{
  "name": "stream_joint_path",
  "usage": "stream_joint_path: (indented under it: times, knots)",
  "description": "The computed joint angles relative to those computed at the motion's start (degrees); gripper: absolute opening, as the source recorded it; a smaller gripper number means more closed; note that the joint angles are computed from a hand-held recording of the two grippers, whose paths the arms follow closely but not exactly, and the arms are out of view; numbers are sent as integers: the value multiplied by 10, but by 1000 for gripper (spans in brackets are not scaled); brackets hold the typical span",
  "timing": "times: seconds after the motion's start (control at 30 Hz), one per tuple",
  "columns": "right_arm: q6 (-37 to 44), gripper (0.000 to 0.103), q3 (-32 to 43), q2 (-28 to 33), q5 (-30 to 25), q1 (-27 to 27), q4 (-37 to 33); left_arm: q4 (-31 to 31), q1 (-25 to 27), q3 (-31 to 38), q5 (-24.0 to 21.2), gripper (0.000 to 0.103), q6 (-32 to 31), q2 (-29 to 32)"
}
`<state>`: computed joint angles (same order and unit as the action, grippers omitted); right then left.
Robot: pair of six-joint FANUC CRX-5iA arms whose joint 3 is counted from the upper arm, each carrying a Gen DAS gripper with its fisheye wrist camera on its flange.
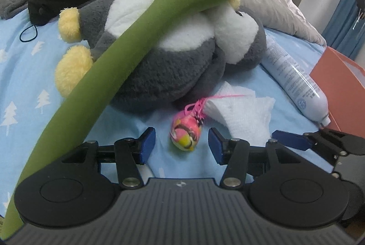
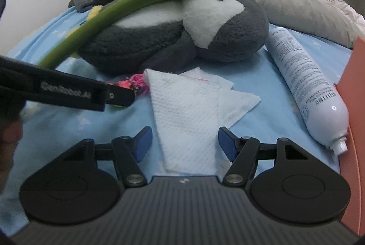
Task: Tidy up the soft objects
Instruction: 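Withdraw both tools from the box toward the penguin plush, then grasp the pink feathered toy with the left gripper while the right gripper grasps the white wipe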
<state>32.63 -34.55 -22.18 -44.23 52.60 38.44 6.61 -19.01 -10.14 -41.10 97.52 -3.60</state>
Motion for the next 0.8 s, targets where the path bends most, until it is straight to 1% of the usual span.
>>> stream_joint_path:
  times: [0.07,0.13,0.2,0.23,0.3,0.37,0.4,0.47,0.53,0.57,0.7,0.8]
  knots:
    - [12,65,-2,1,23,-13,-16,12,2,-3,5,56,-17,3]
    - [16,64,-3,0,42,-26,-35,10,1,-2,7,49,-22,6]
    - [21,61,-4,-5,53,-33,-51,15,2,-1,4,36,-27,8]
    - [22,58,-4,-5,55,-34,-54,23,4,-4,6,33,-32,8]
    - [26,50,0,-4,51,-36,-59,26,3,-7,12,33,-35,5]
    - [25,33,6,-4,42,-34,-63,14,-2,-5,14,33,-26,2]
    - [26,28,8,-4,37,-34,-64,10,-3,-5,14,33,-22,0]
    - [25,16,13,-6,27,-33,-68,3,-6,-4,13,33,-10,-4]
    - [26,11,15,-9,20,-32,-72,-16,-11,-1,8,33,10,-11]
    - [19,11,14,-12,10,-27,-66,-27,-14,0,4,33,19,-15]
    - [-7,10,8,-34,-21,-5,-56,-10,-10,-17,-9,33,29,-37]
    - [-33,10,0,-56,-52,22,-40,-19,-14,-23,-24,33,46,-57]
